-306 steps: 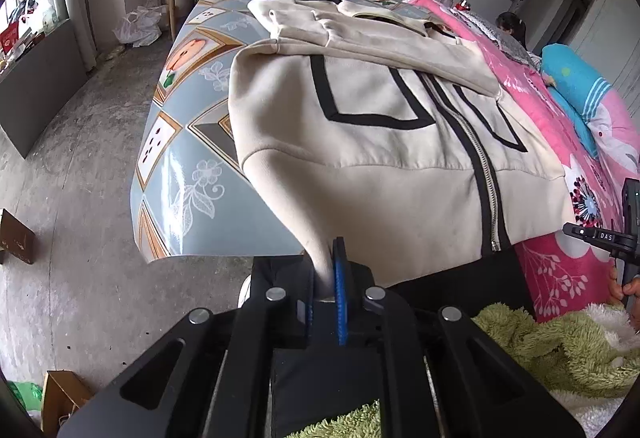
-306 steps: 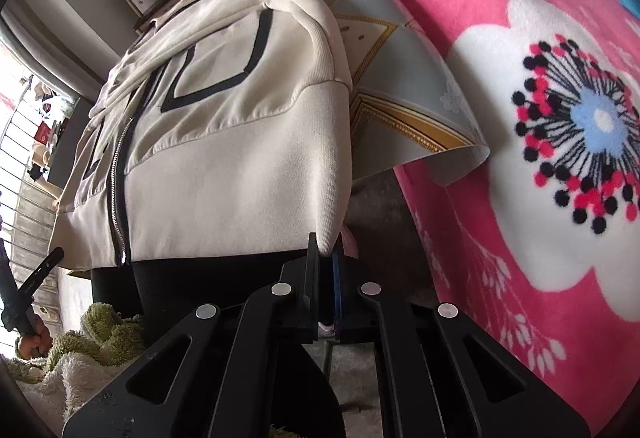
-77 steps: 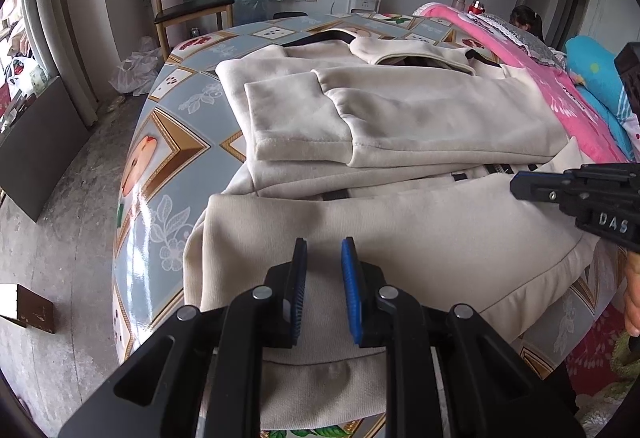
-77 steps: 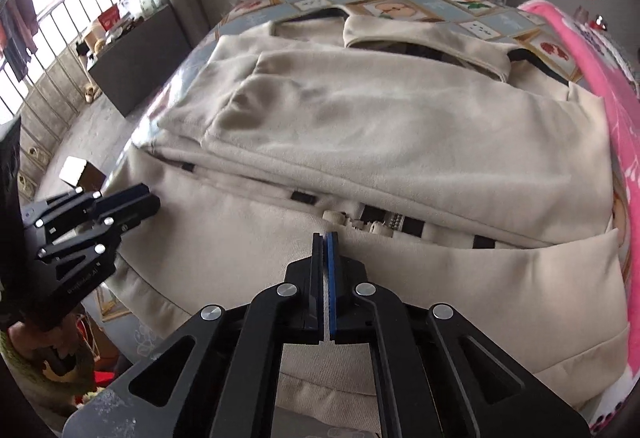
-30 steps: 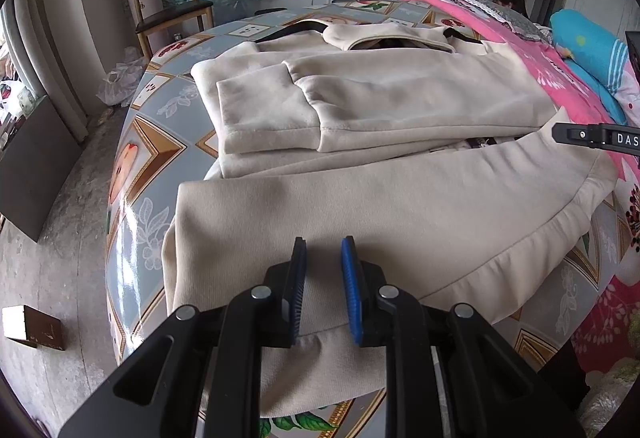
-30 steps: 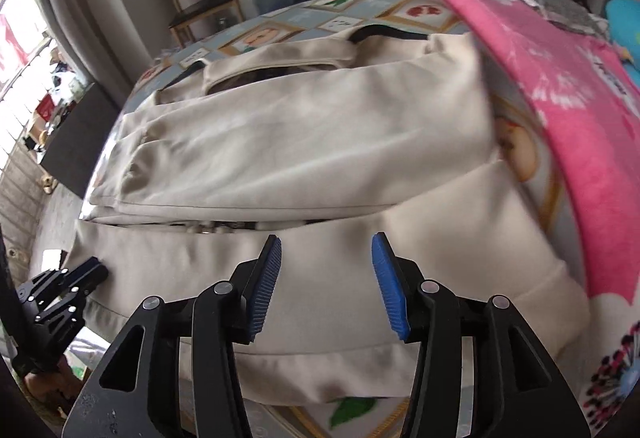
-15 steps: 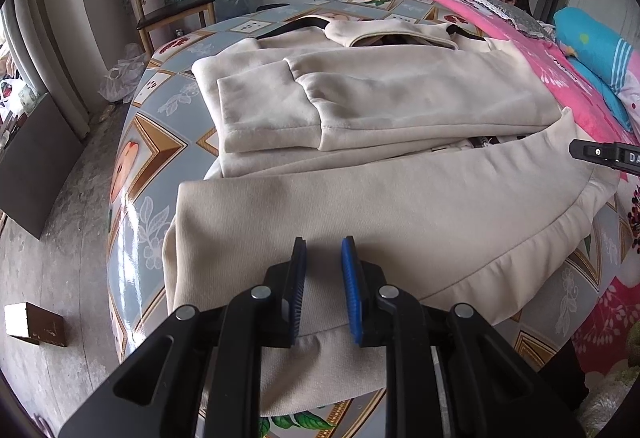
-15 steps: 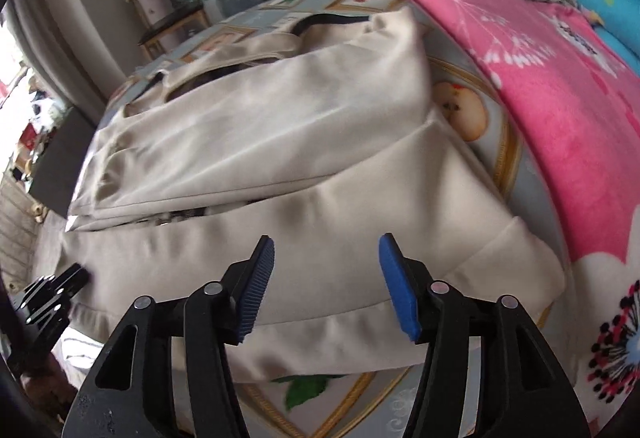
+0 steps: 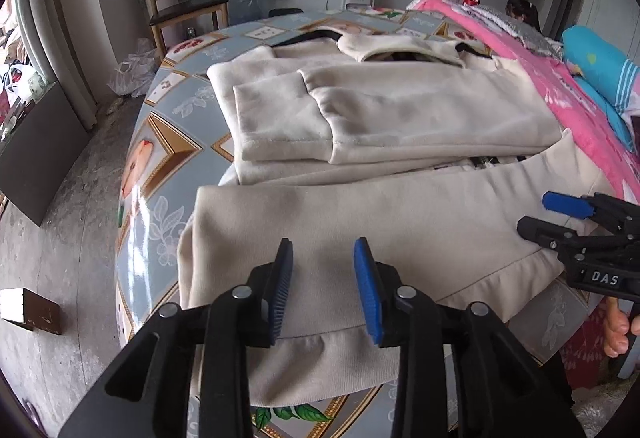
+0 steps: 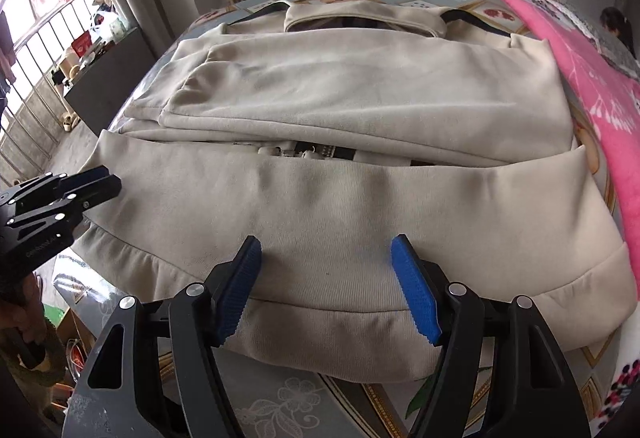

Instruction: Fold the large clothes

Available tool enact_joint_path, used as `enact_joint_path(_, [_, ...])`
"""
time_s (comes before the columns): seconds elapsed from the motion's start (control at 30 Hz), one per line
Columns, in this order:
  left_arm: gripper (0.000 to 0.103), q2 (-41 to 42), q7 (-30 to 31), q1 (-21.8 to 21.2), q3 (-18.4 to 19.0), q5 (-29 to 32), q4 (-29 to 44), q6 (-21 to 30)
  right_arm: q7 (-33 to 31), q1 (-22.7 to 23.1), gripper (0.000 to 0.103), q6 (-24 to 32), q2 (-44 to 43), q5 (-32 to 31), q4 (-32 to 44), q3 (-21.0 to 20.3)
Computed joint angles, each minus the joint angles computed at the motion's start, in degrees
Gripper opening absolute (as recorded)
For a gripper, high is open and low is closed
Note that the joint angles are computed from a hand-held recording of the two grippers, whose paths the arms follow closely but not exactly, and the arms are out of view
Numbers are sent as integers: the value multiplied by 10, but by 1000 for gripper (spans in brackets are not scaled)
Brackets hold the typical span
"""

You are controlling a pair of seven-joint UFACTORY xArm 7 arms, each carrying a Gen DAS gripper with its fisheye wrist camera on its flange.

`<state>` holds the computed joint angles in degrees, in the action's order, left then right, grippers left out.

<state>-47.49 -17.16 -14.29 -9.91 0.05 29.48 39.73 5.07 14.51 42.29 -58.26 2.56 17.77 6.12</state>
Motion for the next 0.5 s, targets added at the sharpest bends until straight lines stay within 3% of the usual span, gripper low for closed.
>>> enact_joint_path(0.23, [41, -89, -12, 34, 34, -3, -32, 14, -9, 5, 66, 2, 1, 1, 0, -4])
enact_joint_path(0.5, [40, -45, 18, 35, 104, -75, -32, 6, -7, 2, 67, 1, 6, 2, 2, 0])
